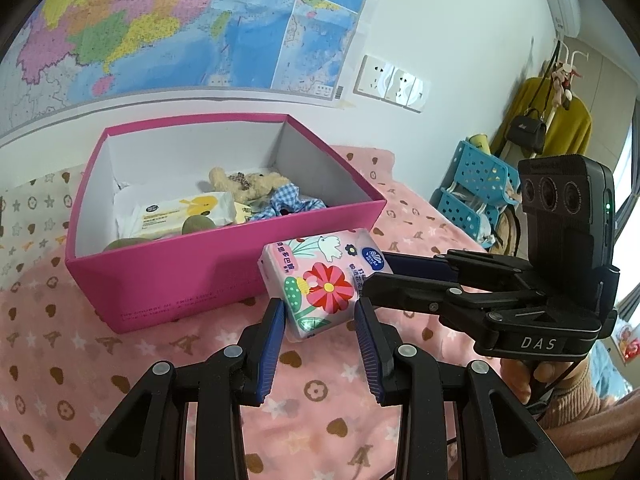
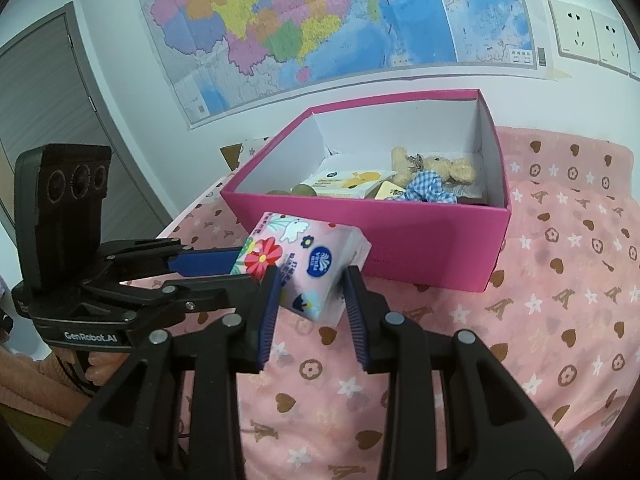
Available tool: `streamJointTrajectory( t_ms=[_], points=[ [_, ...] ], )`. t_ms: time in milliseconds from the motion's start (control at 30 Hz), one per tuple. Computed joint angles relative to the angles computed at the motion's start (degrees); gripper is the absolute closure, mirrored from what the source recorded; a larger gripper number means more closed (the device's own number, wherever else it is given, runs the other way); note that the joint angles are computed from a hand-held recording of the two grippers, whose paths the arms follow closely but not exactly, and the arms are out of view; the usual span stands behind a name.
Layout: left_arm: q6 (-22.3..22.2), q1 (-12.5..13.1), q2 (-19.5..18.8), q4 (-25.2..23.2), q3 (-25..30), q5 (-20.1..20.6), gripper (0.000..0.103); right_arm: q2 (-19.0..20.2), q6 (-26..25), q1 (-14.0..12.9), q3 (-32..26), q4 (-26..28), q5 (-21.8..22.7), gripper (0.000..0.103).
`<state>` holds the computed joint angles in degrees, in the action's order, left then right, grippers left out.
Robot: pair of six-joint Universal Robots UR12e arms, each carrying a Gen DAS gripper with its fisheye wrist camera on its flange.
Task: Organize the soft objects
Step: 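Carry the tissue pack toward the magenta box and hold it over the rim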
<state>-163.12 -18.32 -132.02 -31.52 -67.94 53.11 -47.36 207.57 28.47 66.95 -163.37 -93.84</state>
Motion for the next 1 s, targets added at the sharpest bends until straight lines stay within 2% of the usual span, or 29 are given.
streamJointTrajectory(
  t_ms=[1000],
  points=[
    [-0.9, -0.1, -0.6, 1.8, 1.1, 0.0, 0.068, 0.2, -1.0, 0.0, -0.8, -0.3, -1.1, 0.067]
  ],
)
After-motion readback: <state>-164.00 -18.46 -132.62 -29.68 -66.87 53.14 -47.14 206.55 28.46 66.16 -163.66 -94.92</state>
